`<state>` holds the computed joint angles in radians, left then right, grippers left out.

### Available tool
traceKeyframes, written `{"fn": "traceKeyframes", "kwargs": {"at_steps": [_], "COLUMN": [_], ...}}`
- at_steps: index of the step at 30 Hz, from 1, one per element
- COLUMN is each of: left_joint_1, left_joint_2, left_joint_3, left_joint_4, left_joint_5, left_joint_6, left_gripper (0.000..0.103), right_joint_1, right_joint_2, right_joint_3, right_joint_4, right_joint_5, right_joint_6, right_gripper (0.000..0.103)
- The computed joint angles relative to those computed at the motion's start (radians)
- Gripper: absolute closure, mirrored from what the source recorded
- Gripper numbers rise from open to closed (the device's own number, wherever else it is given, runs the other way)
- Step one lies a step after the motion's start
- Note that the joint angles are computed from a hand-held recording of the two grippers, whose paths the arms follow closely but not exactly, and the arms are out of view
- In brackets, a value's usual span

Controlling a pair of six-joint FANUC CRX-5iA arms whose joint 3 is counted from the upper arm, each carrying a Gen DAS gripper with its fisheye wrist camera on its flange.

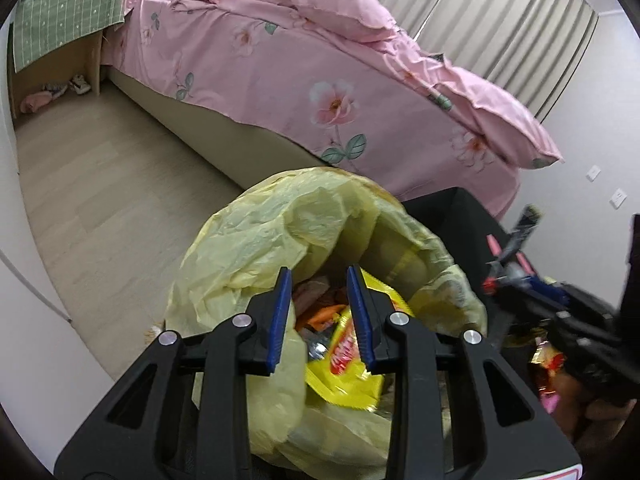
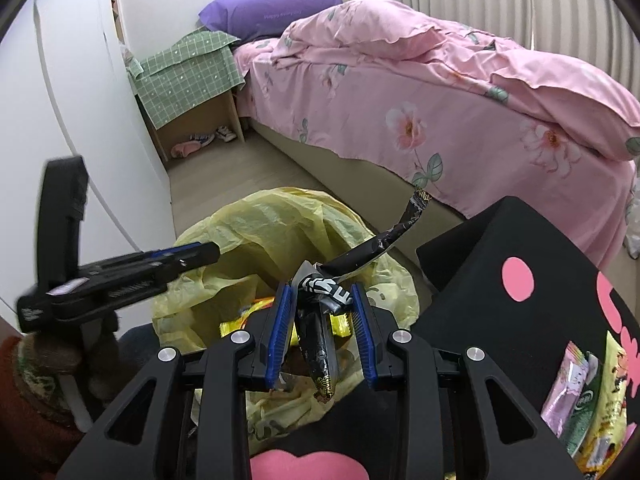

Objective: Collect trash
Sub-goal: 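Drop the yellow wrapper and foil wrapper into the yellow trash bag with both tools, then move both open tools back over the table toward the remaining wrappers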

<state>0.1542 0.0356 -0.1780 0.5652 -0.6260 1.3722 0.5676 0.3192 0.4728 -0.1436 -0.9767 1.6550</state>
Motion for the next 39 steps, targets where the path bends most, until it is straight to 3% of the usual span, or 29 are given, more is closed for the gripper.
{"fn": "traceKeyframes", "kwargs": {"at_steps": [2,6,11,17,22,27,30,33,39], "left_joint_1": [0.003,0.004,-0.007,-0.038,-0.097,-0.171,-0.226,-0.28,-0.37], "left_joint_2": [-0.016,-0.044,-0.066,-0.082,-0.079,-0.024,0.023,0.065,0.115], "left_joint_3": [-0.019,-0.021,-0.011,-0.007,-0.01,0.027,0.075,0.131,0.219], "left_joint_4": [0.044,0.053,0.037,0.059,0.123,0.236,0.26,0.21,0.004], "left_joint_5": [0.013,0.033,0.041,0.043,0.031,-0.086,-0.18,-0.237,-0.242], "left_joint_6": [-0.02,-0.007,-0.018,-0.059,-0.18,-0.376,-0.469,-0.476,-0.373], "left_gripper": [0.074,0.06,0.057,0.052,0.048,0.047,0.047,0.047,0.047], "right_joint_1": [0.001,0.002,-0.001,-0.018,-0.04,-0.067,-0.11,-0.171,-0.19], "right_joint_2": [0.01,0.015,-0.033,-0.142,-0.278,-0.423,-0.486,-0.534,-0.609], "right_joint_3": [0.013,0.019,-0.028,-0.132,-0.285,-0.487,-0.544,-0.563,-0.695], "right_joint_4": [-0.003,-0.008,0.005,0.063,0.167,0.378,0.372,0.243,0.284], "right_joint_5": [-0.017,-0.034,0.007,0.051,0.12,0.197,0.183,0.155,0.128], "right_joint_6": [0.002,-0.005,-0.027,-0.077,-0.147,-0.282,-0.295,-0.213,-0.306], "right_gripper": [0.07,0.059,0.057,0.057,0.056,0.049,0.049,0.044,0.044]}}
